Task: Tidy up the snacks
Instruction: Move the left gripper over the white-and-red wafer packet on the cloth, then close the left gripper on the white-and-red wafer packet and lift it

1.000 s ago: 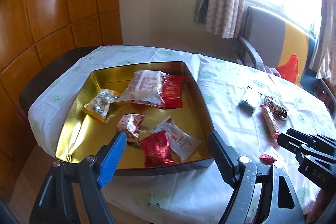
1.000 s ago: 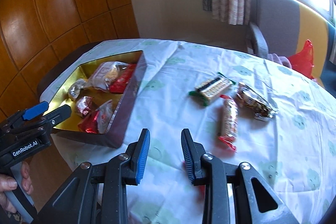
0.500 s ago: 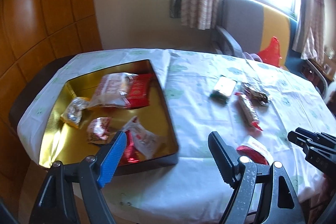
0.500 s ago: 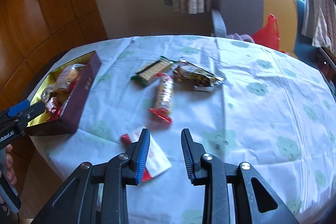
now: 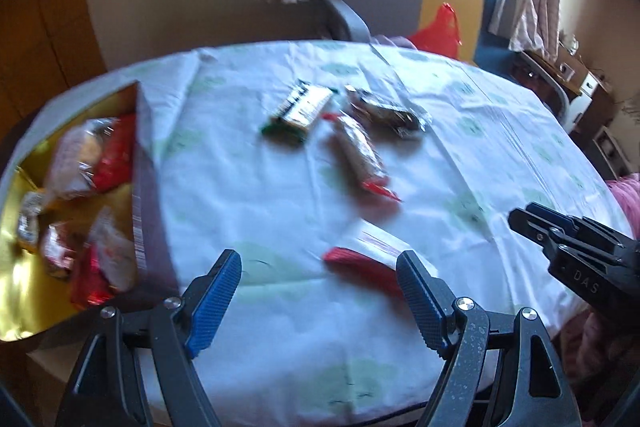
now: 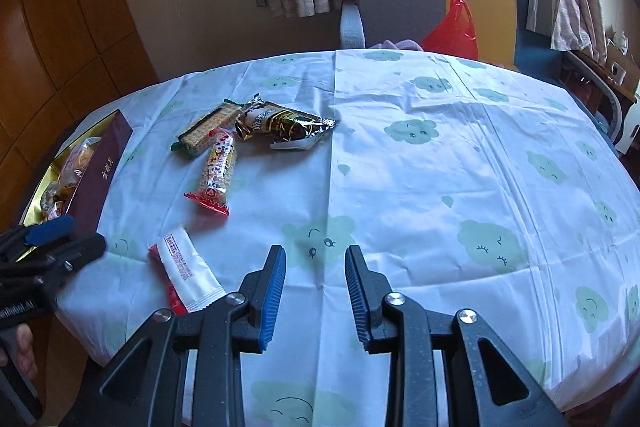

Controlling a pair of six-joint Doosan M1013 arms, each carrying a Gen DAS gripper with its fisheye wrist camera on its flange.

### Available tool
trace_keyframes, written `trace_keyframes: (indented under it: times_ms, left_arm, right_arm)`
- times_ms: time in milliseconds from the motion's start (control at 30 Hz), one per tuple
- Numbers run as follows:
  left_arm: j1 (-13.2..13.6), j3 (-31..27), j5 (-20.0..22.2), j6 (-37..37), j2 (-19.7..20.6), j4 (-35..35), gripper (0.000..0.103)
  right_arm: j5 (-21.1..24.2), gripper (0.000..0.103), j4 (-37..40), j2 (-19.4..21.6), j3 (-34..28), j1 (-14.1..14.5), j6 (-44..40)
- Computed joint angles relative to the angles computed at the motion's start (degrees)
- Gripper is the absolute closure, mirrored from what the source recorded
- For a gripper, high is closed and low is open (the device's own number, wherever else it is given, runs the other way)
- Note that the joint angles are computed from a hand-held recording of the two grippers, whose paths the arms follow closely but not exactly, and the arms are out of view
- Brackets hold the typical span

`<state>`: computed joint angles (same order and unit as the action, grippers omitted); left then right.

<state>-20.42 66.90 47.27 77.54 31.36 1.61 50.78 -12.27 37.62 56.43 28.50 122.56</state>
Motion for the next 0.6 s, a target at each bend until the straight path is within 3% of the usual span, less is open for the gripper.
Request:
trace_keyframes:
  times_ms: [200, 300, 433, 500, 600]
  left_arm:
    - [-0.5, -4.8, 6.9, -0.1, 4.1, -6.4, 0.022]
    - [-1.1, -7.5, 10.2, -2.7, 6.2, -5.0, 0.022]
    - [-2.0, -10.1, 10.8, -6.2, 8.1, -0.8, 0.018]
    - [-2.7, -10.1, 10.5, -5.2, 8.4, 2.5, 0.021]
    - [-3.0, -7.1, 6.5, -1.1, 7.0, 5.5, 0.035]
  right_arm:
    - [-0.3, 0.072, 0.7, 0.0, 0.6, -0.2, -1.3]
    - [-0.6, 0.072, 0.9, -0.4, 1.3, -0.5, -1.0]
    - [-0.7, 0.072, 1.4, -0.7, 2.0, -0.9, -0.3]
    - [-0.5, 0.072, 1.2, -0.7, 2.2, -1.1, 0.0]
    - [-0.6, 0.072, 1.4, -0.7, 2.1, -1.3, 0.3]
